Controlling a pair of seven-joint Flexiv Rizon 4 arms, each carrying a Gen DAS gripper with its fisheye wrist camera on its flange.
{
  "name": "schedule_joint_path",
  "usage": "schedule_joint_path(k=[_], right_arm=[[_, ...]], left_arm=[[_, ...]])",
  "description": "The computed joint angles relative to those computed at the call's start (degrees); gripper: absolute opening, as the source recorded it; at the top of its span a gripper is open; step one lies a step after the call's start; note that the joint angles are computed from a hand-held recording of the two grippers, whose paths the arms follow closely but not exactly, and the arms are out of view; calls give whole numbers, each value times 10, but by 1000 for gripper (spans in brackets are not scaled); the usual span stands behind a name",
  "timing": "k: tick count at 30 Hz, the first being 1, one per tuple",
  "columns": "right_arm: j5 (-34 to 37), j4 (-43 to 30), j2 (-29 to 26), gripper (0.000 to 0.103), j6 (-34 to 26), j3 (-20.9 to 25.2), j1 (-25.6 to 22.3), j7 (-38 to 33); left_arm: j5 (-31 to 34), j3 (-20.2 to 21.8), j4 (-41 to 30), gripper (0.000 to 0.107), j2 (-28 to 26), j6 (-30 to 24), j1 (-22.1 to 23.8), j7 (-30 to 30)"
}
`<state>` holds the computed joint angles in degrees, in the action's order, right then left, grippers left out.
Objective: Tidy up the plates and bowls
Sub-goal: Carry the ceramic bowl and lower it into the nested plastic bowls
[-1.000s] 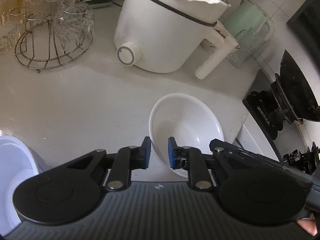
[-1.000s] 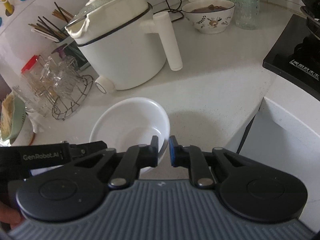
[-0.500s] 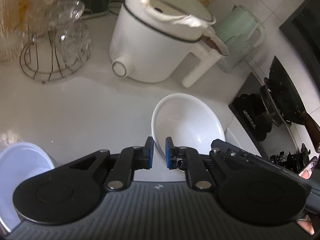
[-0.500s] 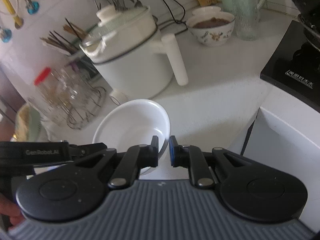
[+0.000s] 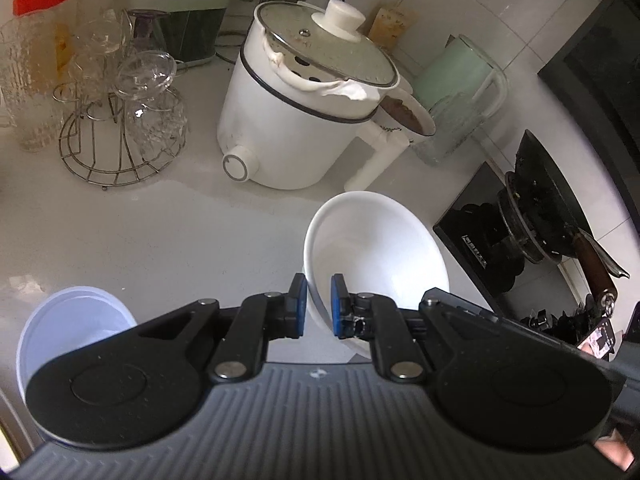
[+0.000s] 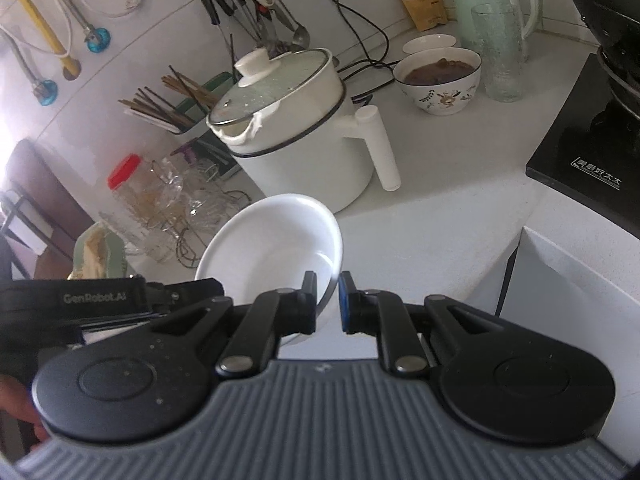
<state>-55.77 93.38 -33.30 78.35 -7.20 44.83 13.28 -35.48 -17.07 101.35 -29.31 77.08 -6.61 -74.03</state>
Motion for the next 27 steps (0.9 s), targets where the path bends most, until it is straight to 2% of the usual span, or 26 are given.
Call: schedule_joint_path(k=[3, 8, 13, 15, 18, 20, 24, 27], right_arm=[[3, -3, 0, 14, 10, 4, -3, -9], [18, -18, -4, 14, 27, 8, -3, -36], [58, -50, -13, 14, 14, 28, -6, -104], [75, -61, -19, 14, 17, 31, -5, -124], [98, -84, -31, 14, 18, 34, 0, -156], [117, -103, -43, 14, 18, 41, 2, -181], [166, -145, -67, 14, 8, 71, -2, -247], [200, -184, -90, 14, -9, 100, -6, -302]], left_arm=[[-19, -15, 17, 14, 15, 12, 12, 12], [-27, -5, 36, 14, 40, 19, 12, 6], [-119, -50, 71, 14, 73, 43, 45, 66], [-119, -30, 75, 14, 82, 49, 31, 69], [-79, 17, 78, 14, 93, 52, 3, 41], [-63, 32, 85, 14, 102, 56, -2, 24], [-78, 28, 114, 14, 122, 76, 14, 25], [-122, 10, 143, 14, 139, 99, 32, 47]])
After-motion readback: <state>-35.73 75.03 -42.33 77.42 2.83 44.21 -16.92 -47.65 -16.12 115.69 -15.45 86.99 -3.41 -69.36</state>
